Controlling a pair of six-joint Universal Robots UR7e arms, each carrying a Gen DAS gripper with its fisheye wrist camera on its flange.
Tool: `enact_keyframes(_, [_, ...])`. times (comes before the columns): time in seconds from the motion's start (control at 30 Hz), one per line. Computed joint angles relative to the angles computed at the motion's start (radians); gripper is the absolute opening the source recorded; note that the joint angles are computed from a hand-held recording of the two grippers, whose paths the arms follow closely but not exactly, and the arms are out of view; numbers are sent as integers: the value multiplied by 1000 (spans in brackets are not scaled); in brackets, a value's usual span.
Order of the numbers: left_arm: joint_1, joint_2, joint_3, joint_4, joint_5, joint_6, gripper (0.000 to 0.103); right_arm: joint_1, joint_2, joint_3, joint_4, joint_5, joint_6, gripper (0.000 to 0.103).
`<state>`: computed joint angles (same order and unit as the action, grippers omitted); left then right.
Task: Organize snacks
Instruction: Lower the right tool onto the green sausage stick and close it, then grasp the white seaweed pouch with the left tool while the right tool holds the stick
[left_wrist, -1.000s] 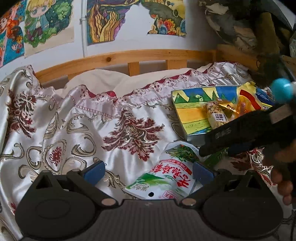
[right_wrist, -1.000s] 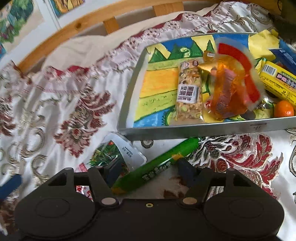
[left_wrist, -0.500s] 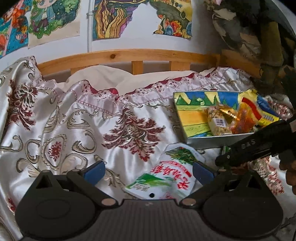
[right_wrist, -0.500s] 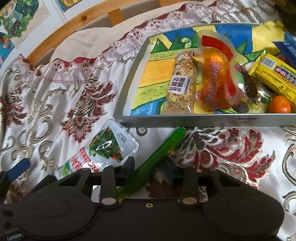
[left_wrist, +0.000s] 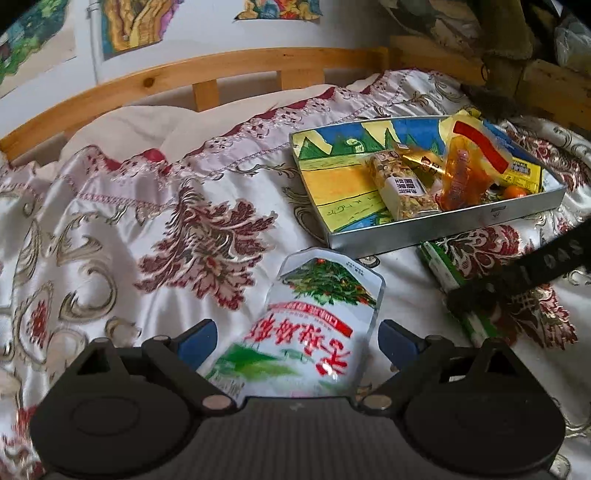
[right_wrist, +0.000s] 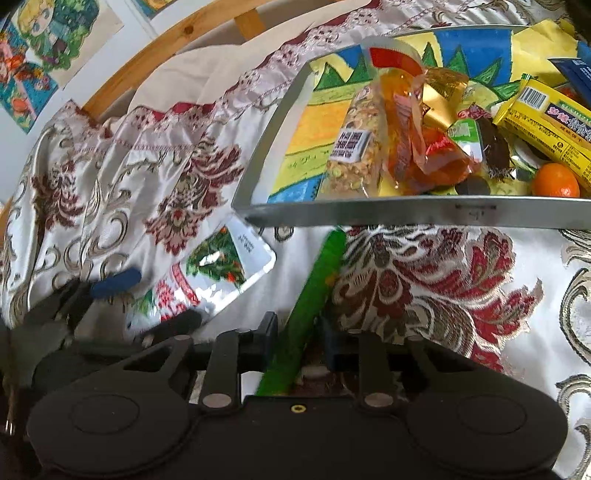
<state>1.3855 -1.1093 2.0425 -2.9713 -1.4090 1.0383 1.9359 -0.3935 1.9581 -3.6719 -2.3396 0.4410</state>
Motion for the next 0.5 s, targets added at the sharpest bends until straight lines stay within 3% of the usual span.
enact_keyframes(0.23, [1,38,-51,81,28,-31,88,5,3,44,-36,21,-44,22])
enact_keyframes(0.5, [-14,18,-52,137,67,-100,69,32,14,35,-12,-18,-65,22])
